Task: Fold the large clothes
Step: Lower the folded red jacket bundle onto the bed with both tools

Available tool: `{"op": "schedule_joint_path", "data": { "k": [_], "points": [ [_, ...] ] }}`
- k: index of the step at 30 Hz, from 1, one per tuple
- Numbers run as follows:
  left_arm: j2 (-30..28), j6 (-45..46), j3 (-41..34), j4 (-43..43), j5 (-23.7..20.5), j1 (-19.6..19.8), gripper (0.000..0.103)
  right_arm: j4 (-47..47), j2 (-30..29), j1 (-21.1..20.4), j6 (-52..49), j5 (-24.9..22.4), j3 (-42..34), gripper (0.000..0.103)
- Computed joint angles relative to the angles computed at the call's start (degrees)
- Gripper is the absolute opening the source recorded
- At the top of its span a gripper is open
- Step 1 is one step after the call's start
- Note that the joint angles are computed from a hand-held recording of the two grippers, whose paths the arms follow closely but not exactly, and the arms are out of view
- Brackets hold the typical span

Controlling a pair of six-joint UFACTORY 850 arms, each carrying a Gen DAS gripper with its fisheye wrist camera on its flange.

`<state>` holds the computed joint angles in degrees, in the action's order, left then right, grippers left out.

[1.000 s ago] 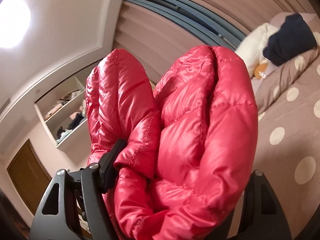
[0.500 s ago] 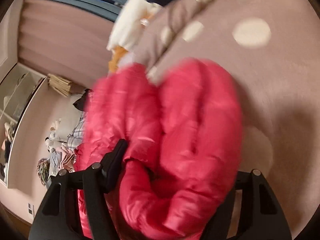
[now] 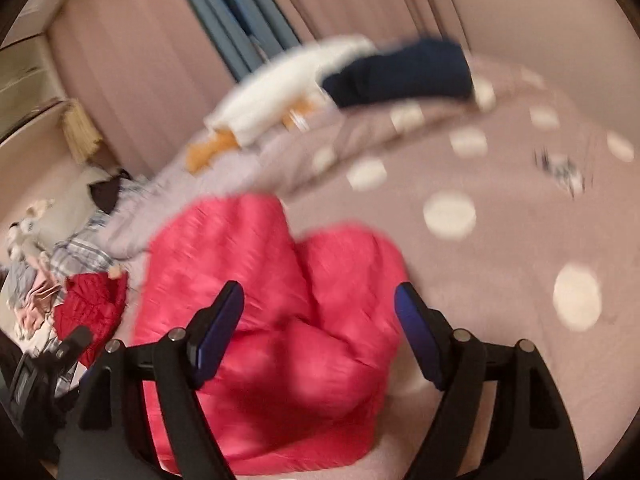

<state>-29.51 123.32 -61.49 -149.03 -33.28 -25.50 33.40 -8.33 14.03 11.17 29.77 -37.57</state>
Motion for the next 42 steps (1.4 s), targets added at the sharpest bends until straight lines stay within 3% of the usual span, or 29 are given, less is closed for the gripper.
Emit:
{"op": "schedule_joint_path", "data": {
  "k": [1,2,3,5,8,10,13,15,17,19,23,25,27,30,33,35,38,42],
  "points": [
    [0.1,2.2,0.1,-1.9,-0.2,-0.1,0.075,-0.4,1.1,0.6,-0.3,2.2,0.7,0.076],
    [-1.1,4.5,-1.4,-4.2,0.5,-0.2,0.071,-2.9,2.1,1.0,0.6,3.9,1.3,0.066],
    [-2.6,5.9,-3.5,-6.0,2.4,-0.4,0.066,-6.0,2.7,1.1,1.7,4.2,1.0,0.048],
    [-4.7,4.9,-6.4,-4.5,6.4,-0.6,0.058,-14.7,2.5,0.1,6.6,2.5,0.0,0.024],
    [-9.0,-6.1,-11.6,8.2,8.2,-0.2,0.052,-29.6,-0.9,-1.8,16.0,0.7,-3.2,0.015],
    [-12.4,-6.2,-14.9,8.3,10.6,-0.7,0.052,-32.3,-4.4,-2.5,19.1,-1.8,-5.7,0.014],
    [-14.5,9.2,-17.3,-2.7,15.9,-2.6,0.053,-43.0,-13.5,-4.9,32.5,-11.5,-13.4,0.014],
    [-15.8,21.2,-19.0,-10.5,19.4,-4.0,0.056,-48.6,-18.6,-5.8,38.7,-10.9,-15.8,0.007],
    [-16.6,26.6,-19.6,-14.9,20.2,-4.6,0.056,-47.9,-21.0,-6.1,37.3,-10.5,-16.7,0.006],
    [-16.3,22.3,-19.1,-12.8,20.1,-4.2,0.056,-47.9,-20.1,-6.1,38.4,-11.6,-16.2,0.006],
    [-11.9,-1.4,-15.5,5.2,19.5,-2.2,0.056,-48.1,-13.9,-5.2,38.5,-15.1,-13.8,0.016],
    [-9.8,-13.3,-13.4,16.9,15.9,-1.2,0.056,-41.8,-11.0,-4.5,31.8,-16.2,-12.3,0.016],
    [-8.2,-22.8,-12.0,27.4,15.1,-0.8,0.056,-42.9,-8.1,-4.1,32.2,-18.1,-11.0,0.016],
    [-8.4,-26.4,-11.6,32.5,18.6,-2.1,0.056,-58.9,-6.8,-4.0,47.5,-19.0,-9.6,0.019],
    [-11.1,-29.9,-12.6,37.3,20.2,-3.2,0.061,-75.0,-11.3,-3.5,62.0,-22.7,-11.4,0.021],
    [-11.8,-28.3,-12.2,34.8,19.1,-3.0,0.064,-76.1,-15.4,-4.0,63.2,-19.5,-11.9,0.021],
    [-12.3,-33.1,-12.0,38.6,16.7,-2.0,0.071,-72.3,-16.9,-5.8,61.6,-11.8,-9.8,0.019],
    [-12.2,-32.5,-10.6,36.1,12.5,-0.6,0.073,-73.4,-16.5,-6.1,62.3,-11.4,-9.4,0.019]
  ]
}}
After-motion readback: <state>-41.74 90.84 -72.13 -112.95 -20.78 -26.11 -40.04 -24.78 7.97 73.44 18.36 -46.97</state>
